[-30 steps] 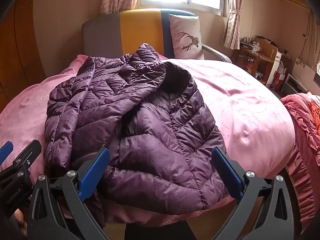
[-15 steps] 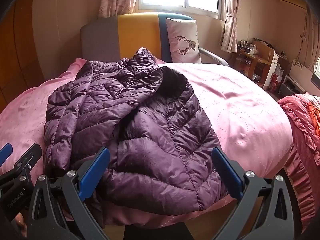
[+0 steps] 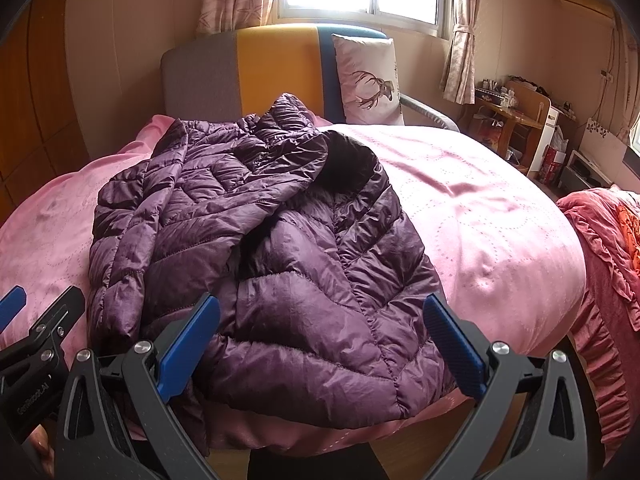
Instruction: Fold large clothes
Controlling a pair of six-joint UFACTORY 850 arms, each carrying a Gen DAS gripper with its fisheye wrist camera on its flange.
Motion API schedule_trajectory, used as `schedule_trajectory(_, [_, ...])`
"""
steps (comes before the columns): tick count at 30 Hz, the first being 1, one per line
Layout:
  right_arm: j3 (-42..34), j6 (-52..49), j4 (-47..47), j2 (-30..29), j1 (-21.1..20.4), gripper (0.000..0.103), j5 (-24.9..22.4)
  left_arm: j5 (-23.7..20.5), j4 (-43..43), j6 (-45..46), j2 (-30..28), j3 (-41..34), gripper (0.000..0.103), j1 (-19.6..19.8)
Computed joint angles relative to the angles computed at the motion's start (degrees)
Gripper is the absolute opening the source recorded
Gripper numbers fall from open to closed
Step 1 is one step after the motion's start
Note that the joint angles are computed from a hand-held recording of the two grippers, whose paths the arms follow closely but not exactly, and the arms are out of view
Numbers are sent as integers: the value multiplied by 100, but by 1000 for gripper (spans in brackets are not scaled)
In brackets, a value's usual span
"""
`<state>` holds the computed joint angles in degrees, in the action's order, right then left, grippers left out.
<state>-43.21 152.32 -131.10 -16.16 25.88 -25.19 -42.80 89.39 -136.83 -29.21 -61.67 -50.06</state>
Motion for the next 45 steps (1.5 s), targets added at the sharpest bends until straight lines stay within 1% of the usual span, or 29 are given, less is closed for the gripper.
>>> schedule_trajectory(29, [0,49,-64,6,14,101,21,-34,-49,77,14,-3,100,-13])
schedule_trajectory(39, [-8,58,-34,7,-1,101,87,42,-100,231,-25,-66,100,2])
schedule_trajectory(45, [-45,222,-227,-68,-91,101,175,152,-109,318,-93,-140,100,34])
